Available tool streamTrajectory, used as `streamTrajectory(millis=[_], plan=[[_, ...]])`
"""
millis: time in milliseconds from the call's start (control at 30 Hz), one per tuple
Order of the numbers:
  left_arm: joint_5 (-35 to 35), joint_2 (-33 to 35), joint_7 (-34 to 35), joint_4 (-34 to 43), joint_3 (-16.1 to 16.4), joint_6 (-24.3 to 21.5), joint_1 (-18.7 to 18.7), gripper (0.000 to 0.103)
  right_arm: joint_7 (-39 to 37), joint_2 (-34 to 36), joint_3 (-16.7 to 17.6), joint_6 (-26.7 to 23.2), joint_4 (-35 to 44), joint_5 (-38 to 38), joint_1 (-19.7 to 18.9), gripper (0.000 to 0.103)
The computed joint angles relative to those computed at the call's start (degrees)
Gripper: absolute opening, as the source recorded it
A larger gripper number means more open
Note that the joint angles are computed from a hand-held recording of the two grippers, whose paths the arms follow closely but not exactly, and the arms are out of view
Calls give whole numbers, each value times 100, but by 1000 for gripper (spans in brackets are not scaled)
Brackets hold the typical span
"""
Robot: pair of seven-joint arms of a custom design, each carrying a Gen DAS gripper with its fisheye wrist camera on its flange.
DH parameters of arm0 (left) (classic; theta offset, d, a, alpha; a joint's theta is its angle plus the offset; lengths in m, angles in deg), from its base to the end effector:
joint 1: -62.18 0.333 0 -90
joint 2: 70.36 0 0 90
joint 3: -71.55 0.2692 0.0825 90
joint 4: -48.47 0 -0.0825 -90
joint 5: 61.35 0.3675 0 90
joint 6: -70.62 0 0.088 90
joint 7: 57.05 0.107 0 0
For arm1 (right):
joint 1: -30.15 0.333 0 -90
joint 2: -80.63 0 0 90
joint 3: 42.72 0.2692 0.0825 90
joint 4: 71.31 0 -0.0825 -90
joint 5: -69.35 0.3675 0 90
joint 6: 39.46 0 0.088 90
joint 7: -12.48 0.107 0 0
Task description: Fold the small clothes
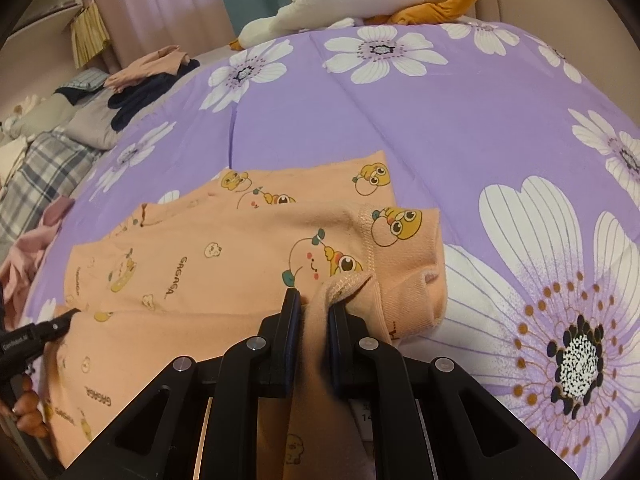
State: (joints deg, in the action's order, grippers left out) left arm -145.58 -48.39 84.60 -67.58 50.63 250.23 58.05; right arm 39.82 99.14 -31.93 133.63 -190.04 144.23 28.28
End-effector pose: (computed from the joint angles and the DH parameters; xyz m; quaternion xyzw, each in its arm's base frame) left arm 0.5483 -0.1550 0.2616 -0.7200 0.5848 -0.3710 0.0443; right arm 0.5716 0.0148 0.2746 -0.6447 0.6735 -0.1332 0.3362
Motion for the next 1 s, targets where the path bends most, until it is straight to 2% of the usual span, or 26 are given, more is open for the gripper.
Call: streamTrajectory(millis=[567, 700, 767, 833, 900, 933, 967, 1000], plan=[[-59, 10, 101, 14, 9, 63, -40, 9, -81, 14, 16, 34, 14, 82, 4, 8], [-15, 1, 34, 2, 17, 71, -48, 9, 110, 3, -23, -29, 0, -89, 15, 8], [-97, -28, 35, -12, -3, 46, -18, 9, -11, -59, 16, -96, -44, 8, -38, 12], [-179, -132, -12, -91, 17, -68, 6, 8, -43, -173, -31, -360, -112, 16, -72, 22], [-265, -317, -7, -233, 70, -263, 29, 9, -5, -379, -171, -969, -218, -76, -119, 52], [-165, -434, -165, -350, 131, -326, -14, 9, 23, -552, -265, -1247, -323, -165, -113, 57], [-160, -602, -230, -494, 169, -389, -30, 13, 19, -667, -333, -1286, -418, -185, -44, 65], [-349, -747, -87, -593, 181, -409, -44, 22, 48, -797, -406, -1235, -535, -252, 47, 69]])
